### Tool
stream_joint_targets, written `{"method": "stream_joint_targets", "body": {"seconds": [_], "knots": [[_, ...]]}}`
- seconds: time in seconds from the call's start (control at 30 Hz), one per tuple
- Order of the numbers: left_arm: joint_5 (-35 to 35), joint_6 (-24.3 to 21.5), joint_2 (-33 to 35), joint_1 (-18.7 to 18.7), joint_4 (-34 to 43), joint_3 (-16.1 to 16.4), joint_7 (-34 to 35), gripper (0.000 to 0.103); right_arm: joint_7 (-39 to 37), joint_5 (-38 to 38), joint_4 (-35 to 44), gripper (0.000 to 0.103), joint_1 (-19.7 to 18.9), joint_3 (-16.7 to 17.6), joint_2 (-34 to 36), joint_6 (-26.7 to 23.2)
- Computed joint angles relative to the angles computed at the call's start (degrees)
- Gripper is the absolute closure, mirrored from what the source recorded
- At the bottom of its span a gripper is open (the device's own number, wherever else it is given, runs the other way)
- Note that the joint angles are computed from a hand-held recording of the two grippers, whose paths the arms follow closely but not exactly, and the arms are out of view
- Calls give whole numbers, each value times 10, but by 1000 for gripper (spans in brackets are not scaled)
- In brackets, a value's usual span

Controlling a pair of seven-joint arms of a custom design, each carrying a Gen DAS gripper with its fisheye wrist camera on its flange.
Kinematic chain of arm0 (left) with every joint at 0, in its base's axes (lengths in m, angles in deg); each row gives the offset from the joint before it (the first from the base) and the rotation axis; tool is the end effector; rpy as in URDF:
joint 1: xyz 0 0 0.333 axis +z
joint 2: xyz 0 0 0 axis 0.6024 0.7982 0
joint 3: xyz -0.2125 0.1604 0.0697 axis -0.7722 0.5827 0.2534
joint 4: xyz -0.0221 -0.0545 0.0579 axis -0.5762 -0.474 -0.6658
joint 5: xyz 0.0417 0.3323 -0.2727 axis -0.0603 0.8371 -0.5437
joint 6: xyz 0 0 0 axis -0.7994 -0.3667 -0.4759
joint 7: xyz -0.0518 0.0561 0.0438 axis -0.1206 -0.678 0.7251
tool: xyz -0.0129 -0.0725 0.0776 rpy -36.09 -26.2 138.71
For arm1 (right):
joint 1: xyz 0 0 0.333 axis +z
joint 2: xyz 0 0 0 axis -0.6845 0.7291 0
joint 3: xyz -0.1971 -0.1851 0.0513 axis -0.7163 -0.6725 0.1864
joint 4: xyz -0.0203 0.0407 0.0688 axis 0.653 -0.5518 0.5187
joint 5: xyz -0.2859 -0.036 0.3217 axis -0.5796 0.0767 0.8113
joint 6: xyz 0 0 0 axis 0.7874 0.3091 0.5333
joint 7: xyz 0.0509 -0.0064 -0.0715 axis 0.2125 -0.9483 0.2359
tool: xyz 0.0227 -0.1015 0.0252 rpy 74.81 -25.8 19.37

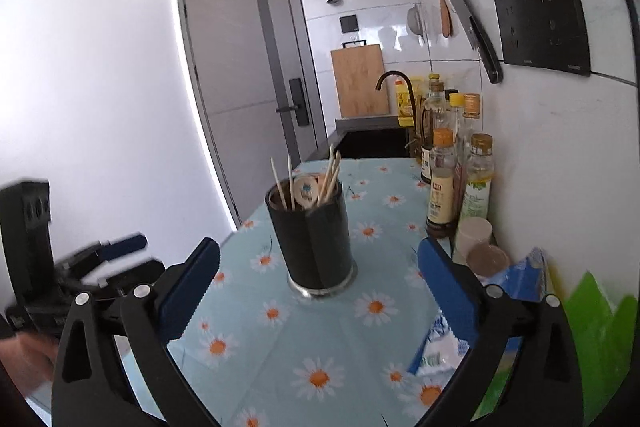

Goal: Organize utensils

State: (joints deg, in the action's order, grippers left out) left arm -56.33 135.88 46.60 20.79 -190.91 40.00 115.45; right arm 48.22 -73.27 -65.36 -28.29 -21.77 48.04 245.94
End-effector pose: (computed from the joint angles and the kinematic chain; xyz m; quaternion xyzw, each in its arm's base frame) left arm 0.4816 -0.1591 0.6658 -0.4452 0.7246 -0.4885 0.1952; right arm 0.4337 0.2399 0.6913 -0.5941 0.5958 -0.2962 0.4520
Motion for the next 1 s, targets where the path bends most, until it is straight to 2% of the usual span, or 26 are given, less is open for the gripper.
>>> {"method": "stream_joint_targets", "body": {"seconds": [0.23, 0.47, 1.0], "knots": [[40, -11, -52, 13, -52, -12, -27, 7, 18, -17, -20, 5, 0, 26, -37, -60], [76, -43, -88, 21, -87, -16, -61, 7, 27, -14, -45, 5, 18, 28, -62, -99], [121, -96, -107, 29, -105, -25, -114, 7, 17, 13, -77, 5, 50, 20, -84, -125]]}}
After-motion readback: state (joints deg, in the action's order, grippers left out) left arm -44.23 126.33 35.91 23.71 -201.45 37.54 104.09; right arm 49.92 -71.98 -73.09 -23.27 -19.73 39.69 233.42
